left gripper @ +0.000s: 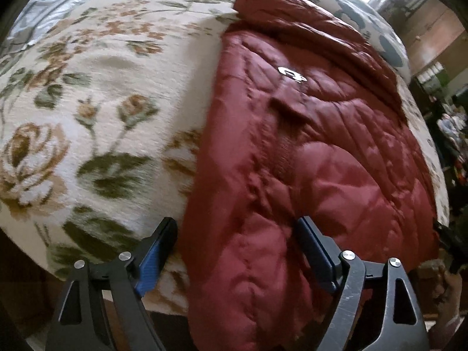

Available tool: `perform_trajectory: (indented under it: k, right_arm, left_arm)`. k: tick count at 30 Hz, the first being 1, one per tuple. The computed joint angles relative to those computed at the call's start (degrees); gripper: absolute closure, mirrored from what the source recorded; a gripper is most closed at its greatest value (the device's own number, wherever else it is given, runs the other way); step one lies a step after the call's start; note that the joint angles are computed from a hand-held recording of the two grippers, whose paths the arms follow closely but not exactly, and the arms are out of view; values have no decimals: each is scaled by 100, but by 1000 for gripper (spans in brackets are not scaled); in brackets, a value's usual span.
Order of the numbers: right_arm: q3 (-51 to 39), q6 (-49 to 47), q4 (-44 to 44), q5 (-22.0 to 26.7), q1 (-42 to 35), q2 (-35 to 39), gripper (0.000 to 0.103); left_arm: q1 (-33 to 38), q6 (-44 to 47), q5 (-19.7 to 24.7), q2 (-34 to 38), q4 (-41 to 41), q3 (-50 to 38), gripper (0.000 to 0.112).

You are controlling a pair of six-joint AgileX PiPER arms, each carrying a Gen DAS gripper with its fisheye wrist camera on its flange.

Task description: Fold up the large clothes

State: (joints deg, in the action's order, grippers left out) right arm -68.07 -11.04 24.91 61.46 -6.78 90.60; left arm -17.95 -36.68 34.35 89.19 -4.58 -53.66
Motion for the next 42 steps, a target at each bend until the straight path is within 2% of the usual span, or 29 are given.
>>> perform_trajectory:
  k: [3, 4, 6, 7, 8, 11, 14, 22, 28, 36, 42]
  right_arm:
    - [23, -2, 42, -15, 103, 12, 38]
    - [14, -21, 67, 2, 112, 17, 44]
    - [-21, -57, 199, 55, 69, 32, 58]
    - [-39, -138, 364, 114, -4, 38, 69]
    - [-76, -165, 445, 155, -33, 43, 76]
    - [-137, -206, 521, 141, -46, -10, 82]
    - [-207, -250, 699, 131, -76, -87, 84]
    - [-888, -366, 1238, 162, -56, -132, 86]
    - [-1478, -357, 1491, -181, 118, 125, 88]
    - [-2741, -3, 1434, -514, 327, 958, 89]
    - [-3785, 570, 1470, -730, 355, 1781, 89]
  left_arm:
    - [-66, 325, -41, 79, -246, -39, 30]
    - [-67, 451, -41, 108, -329, -62, 31]
    - [-138, 490, -45, 121, -298, -108, 41]
    - [-127, 706, -86, 103, -475, -107, 58]
    - [-150, 733, -80, 89, -476, -138, 72]
    - [-285, 461, 89, 37, -96, -308, 87]
    - [-389, 207, 250, -67, 205, -466, 94]
    - [-552, -221, 501, -740, 760, -852, 97]
    - [-422, -371, 306, -1070, 899, -1009, 97]
    - [-49, -274, 173, -750, 865, -1652, 96]
    - [336, -115, 255, 31, 757, -2610, 95]
